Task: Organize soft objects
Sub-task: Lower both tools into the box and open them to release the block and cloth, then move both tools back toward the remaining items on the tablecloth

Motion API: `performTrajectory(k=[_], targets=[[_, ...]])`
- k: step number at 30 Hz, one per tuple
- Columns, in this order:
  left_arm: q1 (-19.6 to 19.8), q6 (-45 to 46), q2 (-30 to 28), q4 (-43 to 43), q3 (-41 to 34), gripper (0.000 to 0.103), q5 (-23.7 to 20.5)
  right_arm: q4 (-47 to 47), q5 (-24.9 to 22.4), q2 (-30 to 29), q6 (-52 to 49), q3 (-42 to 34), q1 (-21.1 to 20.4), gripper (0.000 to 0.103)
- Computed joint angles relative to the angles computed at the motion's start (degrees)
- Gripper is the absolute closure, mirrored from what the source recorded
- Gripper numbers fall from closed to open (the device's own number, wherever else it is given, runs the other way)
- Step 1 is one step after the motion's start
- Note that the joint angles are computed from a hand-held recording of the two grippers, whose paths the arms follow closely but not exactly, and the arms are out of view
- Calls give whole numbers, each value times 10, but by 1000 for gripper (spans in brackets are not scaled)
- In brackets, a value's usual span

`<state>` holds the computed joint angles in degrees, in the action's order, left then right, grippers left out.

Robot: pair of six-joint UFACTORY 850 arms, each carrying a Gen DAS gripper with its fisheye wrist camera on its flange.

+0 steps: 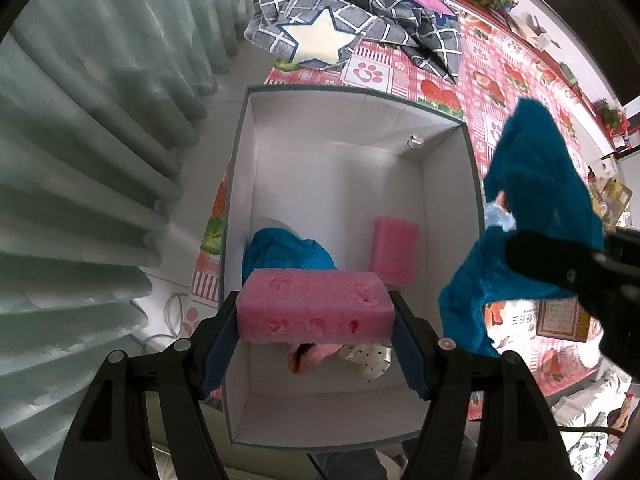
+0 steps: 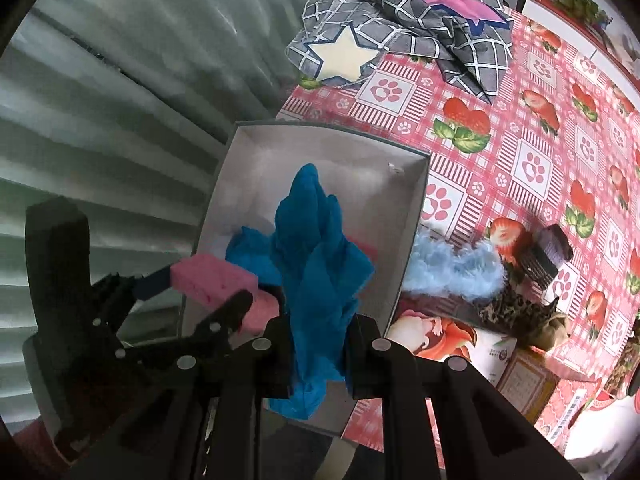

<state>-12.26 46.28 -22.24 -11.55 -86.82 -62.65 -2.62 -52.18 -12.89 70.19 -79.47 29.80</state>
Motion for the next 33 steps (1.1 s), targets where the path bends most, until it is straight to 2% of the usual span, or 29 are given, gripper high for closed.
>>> performTrajectory(k=[7,11,12,13,15,16,19,27,33], targets=[[2,15,5,-10,8,29,-8,-9,-1,-7,-1,-10,-2,86],[4,16,4,-13,8,22,-19,-5,11,-3,-3,-5,-3,83],[5,15,4,-14,9,22,-20,-3,14,-2,-4,-3,-3,70],[6,15,4,-19,9,22,-20,-8,15,-1,1,-2,-2,43],[10,12,2,-27,8,20,-28,-41,15,4,33,-1,5,19],[12,11,1,-30,7,20,-34,-59,17,8,48,0,9,19],[15,5,1,-38,8,1,-40,-46,17,10,41,0,5,19],[16,44,17,-85,14,0,-40,-38,18,43,83,31,9,19],[4,70,39,-92,31,0,-40,-66,3,98,156,73,25,19]])
